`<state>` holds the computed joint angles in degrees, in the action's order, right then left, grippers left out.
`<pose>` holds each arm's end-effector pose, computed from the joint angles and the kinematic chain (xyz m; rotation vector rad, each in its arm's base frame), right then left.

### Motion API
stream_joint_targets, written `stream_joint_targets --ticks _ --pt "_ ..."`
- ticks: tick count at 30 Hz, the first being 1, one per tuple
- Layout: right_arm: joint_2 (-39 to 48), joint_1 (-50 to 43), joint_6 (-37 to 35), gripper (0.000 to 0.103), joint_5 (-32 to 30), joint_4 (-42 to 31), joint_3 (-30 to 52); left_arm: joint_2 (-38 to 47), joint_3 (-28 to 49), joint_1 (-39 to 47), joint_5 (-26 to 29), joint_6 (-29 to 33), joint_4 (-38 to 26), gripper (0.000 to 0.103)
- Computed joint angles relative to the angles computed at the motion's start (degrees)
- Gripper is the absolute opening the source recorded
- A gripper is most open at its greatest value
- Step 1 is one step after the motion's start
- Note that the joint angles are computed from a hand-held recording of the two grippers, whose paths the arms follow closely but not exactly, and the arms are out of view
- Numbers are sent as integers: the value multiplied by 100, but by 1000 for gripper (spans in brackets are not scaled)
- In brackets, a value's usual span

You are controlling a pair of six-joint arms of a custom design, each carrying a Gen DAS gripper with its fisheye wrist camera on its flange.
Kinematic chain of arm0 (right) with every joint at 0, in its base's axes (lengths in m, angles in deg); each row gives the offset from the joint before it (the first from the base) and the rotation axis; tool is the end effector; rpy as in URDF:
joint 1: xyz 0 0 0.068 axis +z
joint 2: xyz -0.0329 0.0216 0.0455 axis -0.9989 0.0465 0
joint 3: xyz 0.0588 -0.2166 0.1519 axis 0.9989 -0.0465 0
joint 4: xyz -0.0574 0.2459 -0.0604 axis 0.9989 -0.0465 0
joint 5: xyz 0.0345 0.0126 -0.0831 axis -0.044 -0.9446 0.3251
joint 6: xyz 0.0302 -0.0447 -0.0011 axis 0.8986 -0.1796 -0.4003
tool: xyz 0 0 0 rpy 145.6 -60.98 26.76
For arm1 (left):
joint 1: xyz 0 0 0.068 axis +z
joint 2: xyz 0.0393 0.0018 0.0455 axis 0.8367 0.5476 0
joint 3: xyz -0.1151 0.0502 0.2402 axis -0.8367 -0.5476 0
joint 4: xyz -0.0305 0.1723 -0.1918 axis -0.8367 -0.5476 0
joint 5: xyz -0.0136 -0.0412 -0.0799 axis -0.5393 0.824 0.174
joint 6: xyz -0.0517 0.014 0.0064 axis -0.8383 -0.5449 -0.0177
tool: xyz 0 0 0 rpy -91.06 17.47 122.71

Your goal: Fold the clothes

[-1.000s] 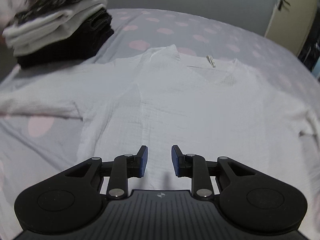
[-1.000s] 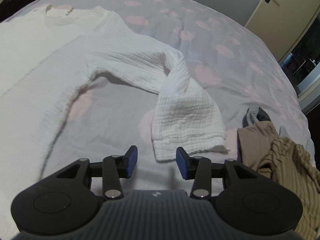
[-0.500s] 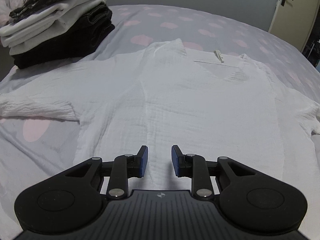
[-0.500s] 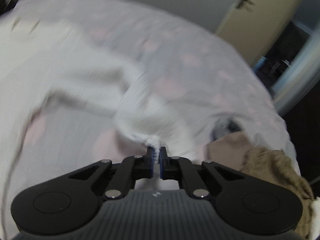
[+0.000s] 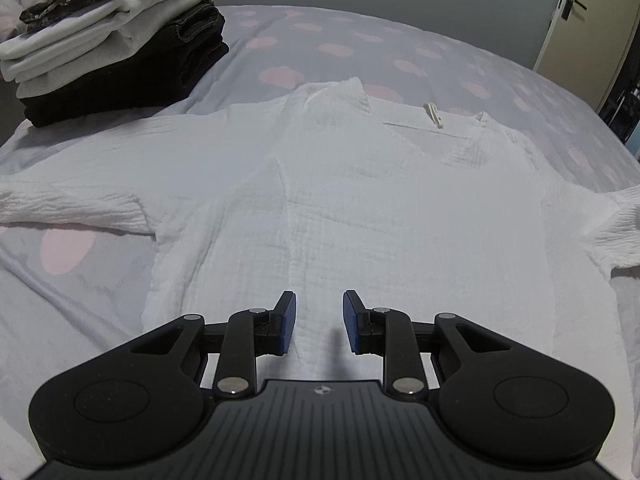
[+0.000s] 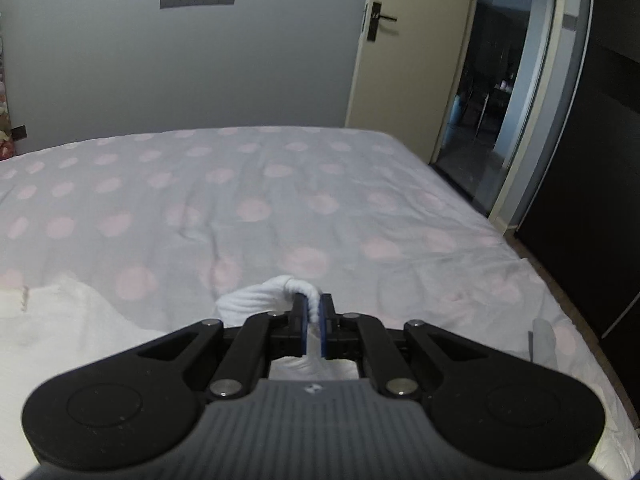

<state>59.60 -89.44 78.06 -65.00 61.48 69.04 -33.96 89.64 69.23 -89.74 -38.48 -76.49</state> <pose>0.3785 -0.0139 0.2873 -0.1264 2.2333 -0.1005 0.1108 0.0249 0.1388 -0.5117 2.4412 0.0273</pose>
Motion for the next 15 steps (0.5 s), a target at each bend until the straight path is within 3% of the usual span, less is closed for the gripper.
stream_joint_targets --ticks 9,15 --pt "475 1662 1011 6 392 -2581 2294 -214 110 1372 1066 786 -179 30" --pt "1502 2953 1871 6 730 -4494 4425 81 231 2497 1891 1376 -259 30"
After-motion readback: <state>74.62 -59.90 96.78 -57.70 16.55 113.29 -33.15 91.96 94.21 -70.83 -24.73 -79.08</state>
